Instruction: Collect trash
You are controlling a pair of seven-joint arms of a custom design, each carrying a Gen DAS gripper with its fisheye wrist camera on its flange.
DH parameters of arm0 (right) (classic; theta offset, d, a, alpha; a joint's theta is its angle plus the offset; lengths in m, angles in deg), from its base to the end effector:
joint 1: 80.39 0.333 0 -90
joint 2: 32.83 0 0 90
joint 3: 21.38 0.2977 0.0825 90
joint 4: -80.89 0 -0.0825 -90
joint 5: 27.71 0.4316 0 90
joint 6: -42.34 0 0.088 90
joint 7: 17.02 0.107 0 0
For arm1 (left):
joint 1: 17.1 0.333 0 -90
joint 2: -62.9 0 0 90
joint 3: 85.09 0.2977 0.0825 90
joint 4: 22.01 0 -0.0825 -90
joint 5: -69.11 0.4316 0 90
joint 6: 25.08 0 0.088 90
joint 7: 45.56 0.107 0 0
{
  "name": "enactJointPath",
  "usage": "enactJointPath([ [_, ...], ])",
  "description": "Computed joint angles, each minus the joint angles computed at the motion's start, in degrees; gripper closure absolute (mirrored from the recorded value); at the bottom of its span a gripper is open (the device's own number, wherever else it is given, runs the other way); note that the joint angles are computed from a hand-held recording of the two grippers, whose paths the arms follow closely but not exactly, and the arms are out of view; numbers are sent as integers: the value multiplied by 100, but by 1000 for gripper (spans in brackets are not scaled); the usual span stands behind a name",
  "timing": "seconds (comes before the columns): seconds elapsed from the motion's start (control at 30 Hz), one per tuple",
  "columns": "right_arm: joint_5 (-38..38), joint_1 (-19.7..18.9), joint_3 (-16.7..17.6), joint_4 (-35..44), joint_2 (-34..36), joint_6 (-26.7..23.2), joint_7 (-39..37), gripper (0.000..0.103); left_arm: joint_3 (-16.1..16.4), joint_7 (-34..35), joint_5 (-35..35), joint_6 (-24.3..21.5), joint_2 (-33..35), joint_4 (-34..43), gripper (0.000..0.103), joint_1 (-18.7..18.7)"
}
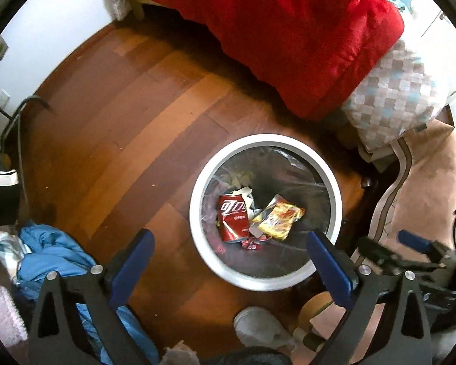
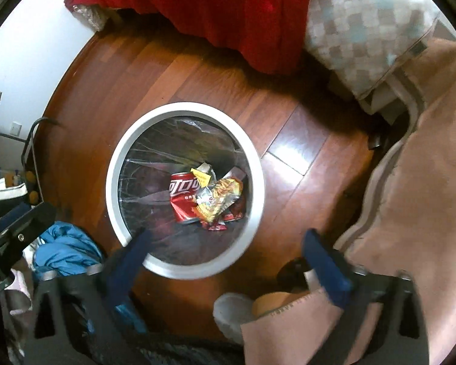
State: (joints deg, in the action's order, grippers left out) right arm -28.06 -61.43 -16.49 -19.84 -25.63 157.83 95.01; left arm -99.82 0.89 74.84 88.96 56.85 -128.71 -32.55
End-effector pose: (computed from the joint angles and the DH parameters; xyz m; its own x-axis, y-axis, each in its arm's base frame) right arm 0.6013 0.2634 0.4694 0.0359 -0.9979 -0.0540 -0.9923 -0.0291 -0.1206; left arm 0.5203 -0.3013 0.5537 0.1916 -0.9793 0.0647 -0.9472 -0.2018 -0.2490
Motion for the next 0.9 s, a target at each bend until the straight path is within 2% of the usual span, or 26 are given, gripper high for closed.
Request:
enactJointPath([
  [0.3,-328,100,130,-448,-1149,-175,-119,0,-170,-154,136,-306,-815,-163,0,-114],
  [0.63,116,122,193,-644,-2291,-370,-279,0,-331,-207,159,-684,-1404,149,0,-194],
  [0.9,576,177,198,-370,-2880,-702,-457,0,-425,-132,25,-856,-1744,566,0,-259],
])
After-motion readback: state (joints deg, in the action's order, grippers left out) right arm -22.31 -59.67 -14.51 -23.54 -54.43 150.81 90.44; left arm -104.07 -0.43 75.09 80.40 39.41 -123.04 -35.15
